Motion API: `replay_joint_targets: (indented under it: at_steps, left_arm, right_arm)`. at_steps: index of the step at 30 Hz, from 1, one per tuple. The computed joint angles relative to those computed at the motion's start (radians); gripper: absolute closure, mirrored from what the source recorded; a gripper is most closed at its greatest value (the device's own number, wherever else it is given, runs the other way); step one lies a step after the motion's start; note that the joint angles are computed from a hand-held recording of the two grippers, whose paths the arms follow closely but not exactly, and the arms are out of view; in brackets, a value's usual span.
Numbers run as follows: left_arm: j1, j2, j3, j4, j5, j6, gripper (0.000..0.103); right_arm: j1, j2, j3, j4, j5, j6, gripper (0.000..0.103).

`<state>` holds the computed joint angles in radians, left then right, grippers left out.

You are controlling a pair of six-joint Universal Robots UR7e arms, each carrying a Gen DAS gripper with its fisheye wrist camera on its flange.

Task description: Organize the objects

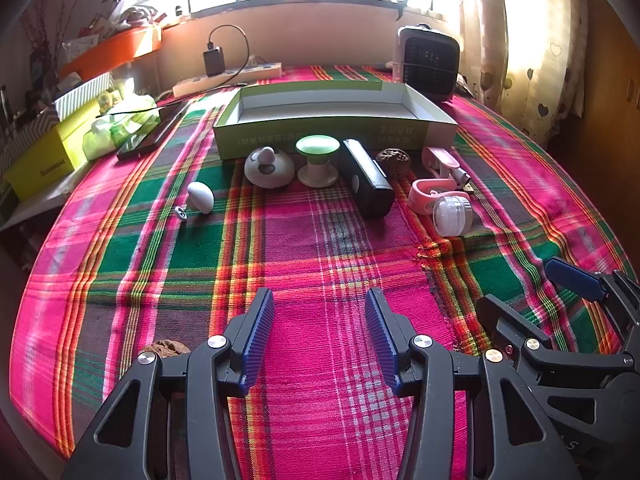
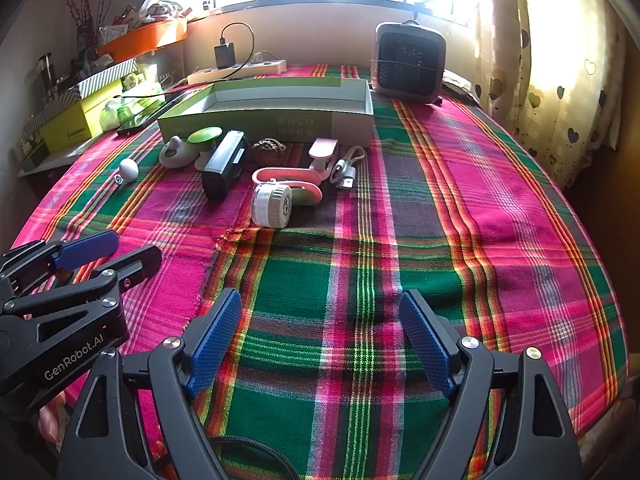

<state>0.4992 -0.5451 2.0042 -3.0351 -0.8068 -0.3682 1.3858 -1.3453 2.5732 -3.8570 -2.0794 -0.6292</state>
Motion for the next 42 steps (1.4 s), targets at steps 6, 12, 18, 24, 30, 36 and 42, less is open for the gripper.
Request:
replay_joint_targets:
  at_steps: [6,12,18,24,30,36,42]
  left_arm:
    - [-0.003,0.005,0.001,-0.010,0.011,0.004,0.057]
    - [-0.004,0.006,0.000,-0.007,0.011,0.007,0.057]
    - [-0.002,-0.002,0.000,0.000,0.005,0.013,0.057]
    - [-0.006,-0.001,0.007,-0.002,0.008,0.001,0.057]
    - [-0.008,-0.003,0.009,0.000,0.008,-0.002,0.057]
    - [-0.007,-0.002,0.008,0.001,0.009,-0.002,0.057]
    - [-0.007,-0.002,0.008,0.001,0.009,-0.002,0.057]
  right_arm:
    - [-0.002,-0.001,0.002,-0.003,0.003,-0.001,0.022]
    - [-0.003,-0.003,0.003,-0.002,0.004,-0.002,0.022]
    - [-0.002,-0.001,0.005,-0.010,0.003,-0.002,0.022]
    - [-0.002,0.003,0.008,-0.017,0.002,-0.001,0.022]
    - [-0.002,0.004,0.009,-0.021,0.003,-0.002,0.022]
    - [-0.002,0.004,0.010,-0.024,0.004,-0.003,0.022]
    - [-0.002,0.005,0.010,-0.025,0.005,-0.003,0.022]
